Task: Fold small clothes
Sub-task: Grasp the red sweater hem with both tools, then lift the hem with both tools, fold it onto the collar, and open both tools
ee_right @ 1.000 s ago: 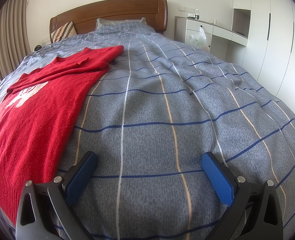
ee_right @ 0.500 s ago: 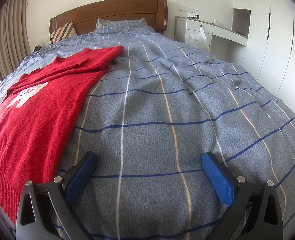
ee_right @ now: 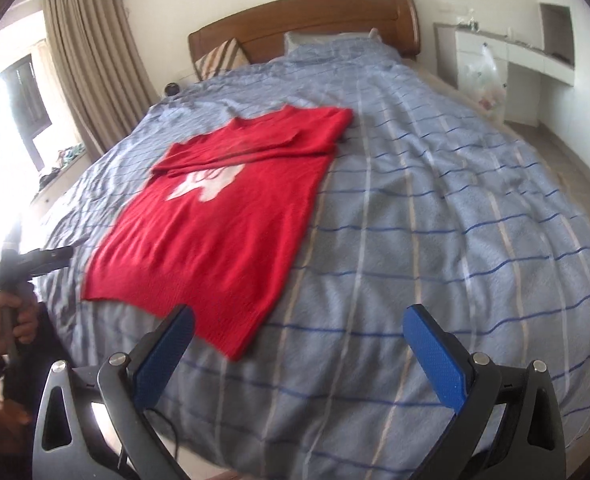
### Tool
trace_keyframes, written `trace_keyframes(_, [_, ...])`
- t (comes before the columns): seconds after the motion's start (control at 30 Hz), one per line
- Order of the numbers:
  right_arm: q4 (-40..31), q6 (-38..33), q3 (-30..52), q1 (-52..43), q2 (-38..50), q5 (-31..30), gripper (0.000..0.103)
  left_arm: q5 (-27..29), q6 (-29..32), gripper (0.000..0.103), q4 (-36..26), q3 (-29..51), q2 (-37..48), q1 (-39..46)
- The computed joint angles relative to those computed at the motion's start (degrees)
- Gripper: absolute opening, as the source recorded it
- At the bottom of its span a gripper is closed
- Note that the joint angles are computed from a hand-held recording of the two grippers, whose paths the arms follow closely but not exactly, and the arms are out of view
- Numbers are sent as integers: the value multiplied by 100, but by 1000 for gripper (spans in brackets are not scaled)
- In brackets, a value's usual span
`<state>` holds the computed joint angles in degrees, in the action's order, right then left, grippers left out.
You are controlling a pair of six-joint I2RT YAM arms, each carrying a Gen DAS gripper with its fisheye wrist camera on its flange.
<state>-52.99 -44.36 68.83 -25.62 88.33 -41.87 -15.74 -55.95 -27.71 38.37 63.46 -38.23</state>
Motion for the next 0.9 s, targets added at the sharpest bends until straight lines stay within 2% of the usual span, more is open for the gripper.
trace_keyframes(0.03, [-399,-185,41,23,59,-69,102,11,-51,92,65,-12,72,-132])
trace_keyframes(0.1, [-687,-180,-25,184,191,-189,96,94,-79,81,232,93,387,-334])
trace_keyframes(0.17, [-425,254,-173,448,335,-187,81,84,-100,77,163,214,676,-478])
trace_keyframes(0.2, [-205,565,-235,601,435,-117,78,-17,-129,75,76,251,745,-585])
trace_keyframes(0.27, [59,1120,-286,867,645,108,60,-166,-285,68,-174,373,837,-798])
trace_keyframes(0.3, [44,1263,-253,970,779,161,52,-169,-364,54,-267,384,827,-837])
trace_keyframes(0.33, [11,1340,-228,1052,865,191,29,-144,-413,29,-327,375,808,-835])
trace_keyframes(0.37, [18,1360,-236,1124,894,222,5,-118,-466,13,-387,345,748,-815])
trace_keyframes(0.4, [74,1375,-268,1184,870,290,5,44,-491,4,-308,214,578,-731])
trace_keyframes(0.53, [-171,1297,-100,1003,711,232,5,179,-761,2,-413,-35,-349,-681])
trace_keyframes(0.63, [-591,1182,312,733,647,-68,5,13,-861,2,-650,141,-1039,-732])
trace_keyframes(0.7, [-733,1277,676,705,720,-371,5,53,-542,2,-613,447,-1169,-407])
trace_keyframes(0.77, [-507,1651,1051,868,830,-580,5,390,17,2,-414,747,-1131,265])
trace_keyframes(0.83, [-106,2143,1571,1150,1117,-604,5,716,677,2,-195,1186,-706,999])
trace_keyframes(0.9, [460,2796,2208,1480,1574,-550,5,934,1105,2,181,1802,208,1526])
